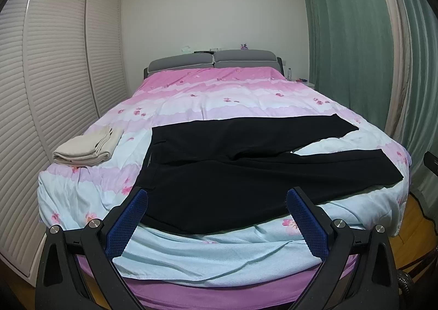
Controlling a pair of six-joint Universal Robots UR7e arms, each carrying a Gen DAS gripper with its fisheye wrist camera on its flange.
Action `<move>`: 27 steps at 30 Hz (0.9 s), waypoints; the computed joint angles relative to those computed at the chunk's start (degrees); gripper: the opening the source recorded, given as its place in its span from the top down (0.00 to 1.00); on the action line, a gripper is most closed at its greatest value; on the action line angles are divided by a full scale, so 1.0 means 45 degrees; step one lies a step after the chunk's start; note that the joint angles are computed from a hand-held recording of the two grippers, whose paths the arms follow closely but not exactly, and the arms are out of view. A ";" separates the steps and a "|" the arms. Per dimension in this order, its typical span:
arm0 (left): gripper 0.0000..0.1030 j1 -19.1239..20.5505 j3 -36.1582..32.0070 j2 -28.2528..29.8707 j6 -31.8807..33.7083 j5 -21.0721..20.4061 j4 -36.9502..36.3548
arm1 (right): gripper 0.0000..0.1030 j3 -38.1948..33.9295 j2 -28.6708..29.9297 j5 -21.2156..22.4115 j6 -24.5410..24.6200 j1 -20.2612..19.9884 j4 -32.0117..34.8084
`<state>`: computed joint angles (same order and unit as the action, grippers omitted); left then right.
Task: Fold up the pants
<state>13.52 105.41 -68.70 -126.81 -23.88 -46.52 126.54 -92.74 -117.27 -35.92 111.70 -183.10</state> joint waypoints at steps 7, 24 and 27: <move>0.00 0.0068 -0.0172 0.0104 -0.0201 0.0156 0.0370 | 0.00 -0.0018 0.0001 0.0000 0.0009 -0.0057 0.0031; 0.00 0.1647 -0.1331 0.0782 0.1741 0.2127 -0.0371 | 0.00 -0.1271 0.1347 0.0784 -0.0316 -0.0623 -0.0101; 0.00 0.2171 -0.1688 0.1028 0.2589 0.2761 -0.0875 | 0.00 -0.1924 0.1886 0.0927 -0.0160 -0.0801 0.0057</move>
